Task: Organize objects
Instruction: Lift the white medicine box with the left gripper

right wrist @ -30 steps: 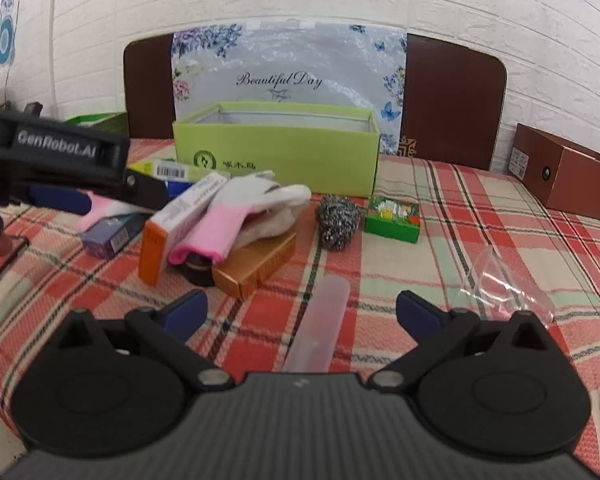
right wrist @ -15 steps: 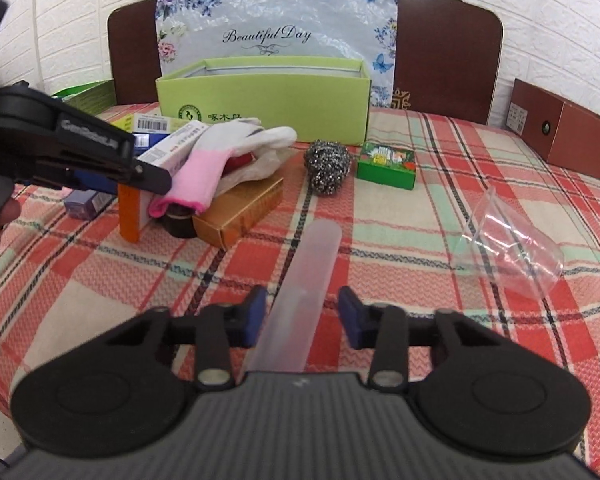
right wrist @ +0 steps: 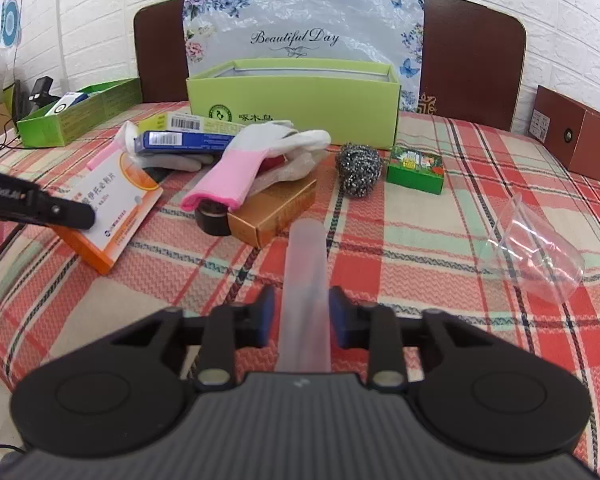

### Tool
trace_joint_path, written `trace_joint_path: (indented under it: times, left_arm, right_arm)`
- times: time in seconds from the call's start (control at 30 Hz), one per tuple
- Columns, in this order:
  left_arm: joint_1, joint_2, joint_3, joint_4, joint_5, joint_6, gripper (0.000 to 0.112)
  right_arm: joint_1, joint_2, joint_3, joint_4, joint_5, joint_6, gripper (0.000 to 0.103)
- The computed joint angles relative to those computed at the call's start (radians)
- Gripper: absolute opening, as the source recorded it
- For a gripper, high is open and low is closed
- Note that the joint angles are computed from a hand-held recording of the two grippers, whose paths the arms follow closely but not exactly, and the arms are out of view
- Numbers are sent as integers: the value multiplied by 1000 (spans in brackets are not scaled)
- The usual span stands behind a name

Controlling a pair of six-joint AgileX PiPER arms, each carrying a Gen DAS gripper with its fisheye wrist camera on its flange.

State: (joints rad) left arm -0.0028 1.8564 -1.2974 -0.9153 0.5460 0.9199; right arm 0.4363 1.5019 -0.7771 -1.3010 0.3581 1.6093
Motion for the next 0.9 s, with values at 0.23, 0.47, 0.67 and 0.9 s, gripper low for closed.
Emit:
trace_joint_path:
  times: [0.23, 0.47, 0.67, 0.9]
  left_arm:
    - [-55, 15, -7, 279, -152, -216, 73]
    - [-30, -35, 27, 168, -153, -111, 82]
    - [-137, 57, -64, 319, -179, -216, 85]
    - [-129, 81, -24, 318, -211, -164, 87]
  right_arm:
    - [-11, 2, 0, 15, 20, -10, 44]
    - [-34, 36, -27, -12, -14, -7, 54]
    - [-31, 50, -35, 12, -12, -31, 54]
    - [-50, 33, -16, 16, -10, -28, 56]
